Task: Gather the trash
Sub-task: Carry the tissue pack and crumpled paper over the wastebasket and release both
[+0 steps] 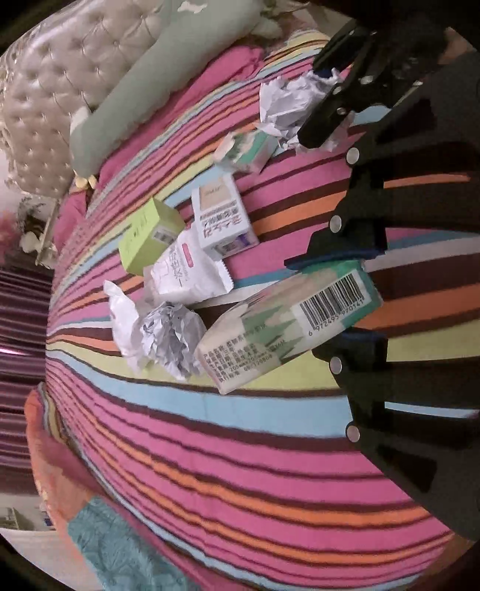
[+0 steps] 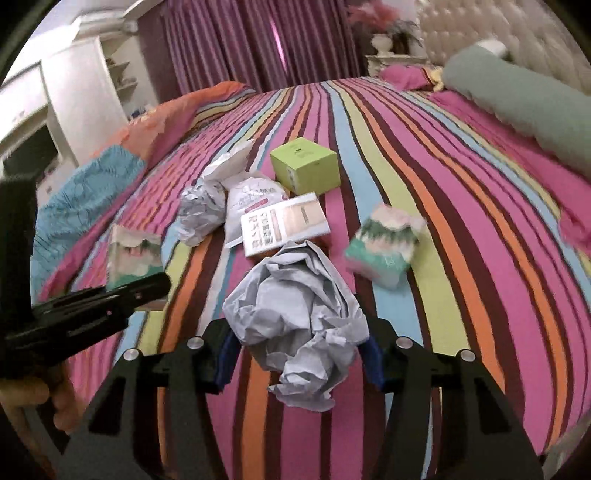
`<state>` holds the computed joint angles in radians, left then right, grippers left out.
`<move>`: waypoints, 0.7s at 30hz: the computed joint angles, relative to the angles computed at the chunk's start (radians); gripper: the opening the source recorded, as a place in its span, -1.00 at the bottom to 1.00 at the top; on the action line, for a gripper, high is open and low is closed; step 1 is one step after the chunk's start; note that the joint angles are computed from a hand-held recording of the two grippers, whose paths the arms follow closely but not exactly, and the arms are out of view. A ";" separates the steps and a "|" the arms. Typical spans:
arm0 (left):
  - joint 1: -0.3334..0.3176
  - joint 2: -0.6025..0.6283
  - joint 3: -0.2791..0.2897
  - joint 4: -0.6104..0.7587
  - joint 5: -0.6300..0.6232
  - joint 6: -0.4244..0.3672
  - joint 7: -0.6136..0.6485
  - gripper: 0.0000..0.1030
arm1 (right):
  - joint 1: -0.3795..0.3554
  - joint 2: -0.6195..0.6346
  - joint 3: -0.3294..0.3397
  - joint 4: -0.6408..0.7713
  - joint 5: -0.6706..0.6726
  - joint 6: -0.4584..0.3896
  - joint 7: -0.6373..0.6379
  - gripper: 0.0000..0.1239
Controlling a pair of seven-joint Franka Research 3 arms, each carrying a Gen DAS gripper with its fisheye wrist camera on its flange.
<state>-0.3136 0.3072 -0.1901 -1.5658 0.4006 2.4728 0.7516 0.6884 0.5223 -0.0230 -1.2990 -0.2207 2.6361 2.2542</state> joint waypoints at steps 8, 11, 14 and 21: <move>0.008 -0.252 -0.032 -0.300 0.028 0.063 -0.043 -0.46 | 0.036 -0.230 -0.002 -0.336 -0.089 0.135 0.186 -0.15; 0.012 -0.347 -0.052 -0.413 0.020 0.083 -0.051 -0.46 | 0.028 -0.297 0.024 -0.429 -0.131 0.162 0.249 -0.15; 0.011 -0.421 -0.073 -0.495 0.028 0.084 -0.055 -0.46 | 0.015 -0.346 0.054 -0.493 -0.176 0.173 0.303 -0.15; -0.022 -0.532 -0.109 -0.632 -0.024 0.085 -0.049 -0.46 | -0.025 -0.419 0.136 -0.594 -0.205 0.167 0.369 -0.15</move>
<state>-0.3353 -0.2244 -0.2993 -2.1974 0.3768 2.5582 0.7027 0.6638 0.1036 0.1128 -1.8926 -0.4255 2.8028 2.6228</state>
